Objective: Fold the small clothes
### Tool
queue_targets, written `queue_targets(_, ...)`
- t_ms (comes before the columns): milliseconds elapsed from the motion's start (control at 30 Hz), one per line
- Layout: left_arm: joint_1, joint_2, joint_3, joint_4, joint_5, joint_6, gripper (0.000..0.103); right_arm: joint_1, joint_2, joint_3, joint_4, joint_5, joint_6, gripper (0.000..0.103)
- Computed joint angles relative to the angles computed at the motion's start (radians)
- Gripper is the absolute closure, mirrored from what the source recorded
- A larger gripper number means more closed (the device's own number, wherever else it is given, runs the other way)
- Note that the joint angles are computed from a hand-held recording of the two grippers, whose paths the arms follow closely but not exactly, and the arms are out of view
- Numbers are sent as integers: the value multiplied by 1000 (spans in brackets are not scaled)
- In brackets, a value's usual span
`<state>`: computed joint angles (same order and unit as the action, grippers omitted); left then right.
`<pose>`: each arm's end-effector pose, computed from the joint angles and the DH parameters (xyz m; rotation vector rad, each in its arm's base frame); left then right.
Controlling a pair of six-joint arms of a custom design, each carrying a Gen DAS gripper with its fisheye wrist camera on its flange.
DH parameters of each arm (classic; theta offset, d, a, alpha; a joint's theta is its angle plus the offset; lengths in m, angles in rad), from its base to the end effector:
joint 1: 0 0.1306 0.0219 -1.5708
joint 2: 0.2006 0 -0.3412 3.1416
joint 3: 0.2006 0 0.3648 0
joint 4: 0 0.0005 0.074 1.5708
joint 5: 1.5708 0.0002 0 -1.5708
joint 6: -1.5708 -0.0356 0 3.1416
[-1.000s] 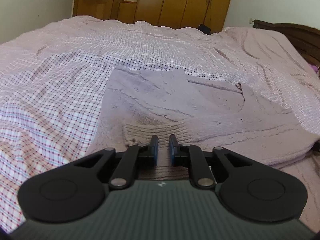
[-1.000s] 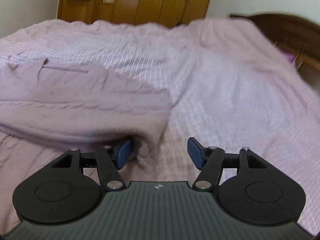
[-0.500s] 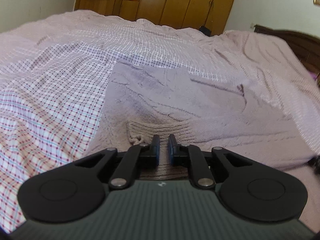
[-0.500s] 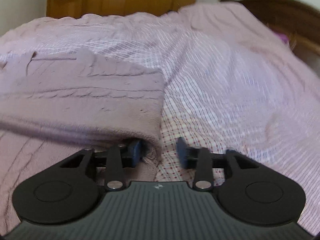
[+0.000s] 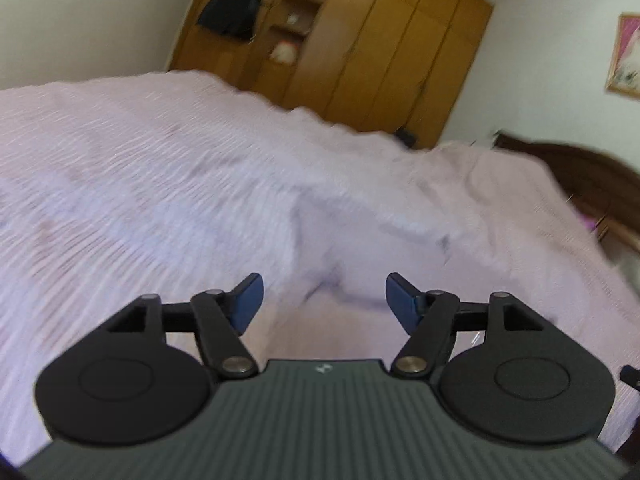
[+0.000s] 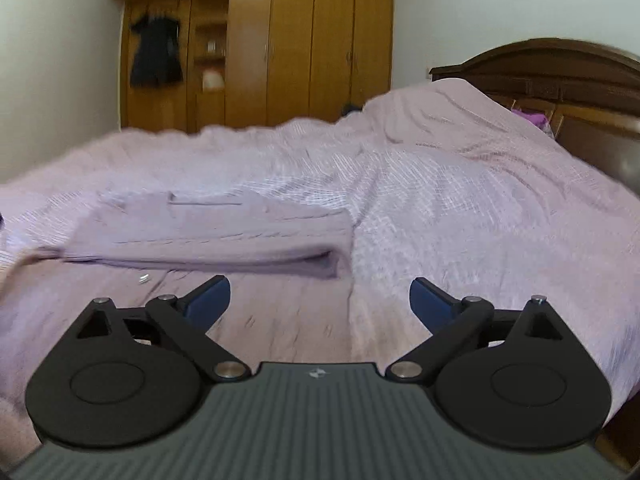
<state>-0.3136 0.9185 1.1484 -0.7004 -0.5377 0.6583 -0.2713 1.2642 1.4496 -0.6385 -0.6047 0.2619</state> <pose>0.3111 -0.0822 0.4731 -0.6570 1.8590 -0.0833 0.4264 -0.0981 0.4917 -0.3639 1.9138 0.2603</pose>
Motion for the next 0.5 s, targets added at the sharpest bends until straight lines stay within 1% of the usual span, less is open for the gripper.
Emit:
queue_targets(67,-7,-21,3,-108,-30,72,30,-13,2,2,-58,-13,-1,4)
queue_targets(100,-6,-34,2,-155,-31,103,24,-12,22,23,-91,-20,-7,4)
queue_targets(133,-5,-47,-5,-183,-20,121,19,-11,41,38,-112,-38,-7,4)
queue_targets(167,7,-64,-16,-209,18,139,19,-8,61,54,-128,-40,3,5)
queue_targets(233,31,-101,-58,-233,108,187,19,4,90,80,-166,14,43,5)
queue_targets(267,28,-122,-87,-224,131,207,19,-1,103,92,-189,24,56,6)
queue_targets(300,8,-142,-112,-217,135,221,19,-7,119,104,-208,17,61,6)
queue_targets(333,-13,-154,-130,-213,143,213,20,-18,134,109,-215,-6,59,8)
queue_targets(367,-29,-150,-126,-226,153,186,20,-34,149,114,-227,-48,59,15)
queue_targets(400,-48,-133,-106,-255,157,140,20,-44,178,144,-284,-78,72,20)
queue_targets(433,-64,-124,-97,-261,155,106,28,-47,207,187,-368,-81,90,32)
queue_targets(467,-74,-124,-101,-254,162,88,34,-50,224,206,-419,-98,109,39)
queue_targets(500,-85,-125,-107,-254,157,96,44,-53,226,206,-441,-112,143,40)
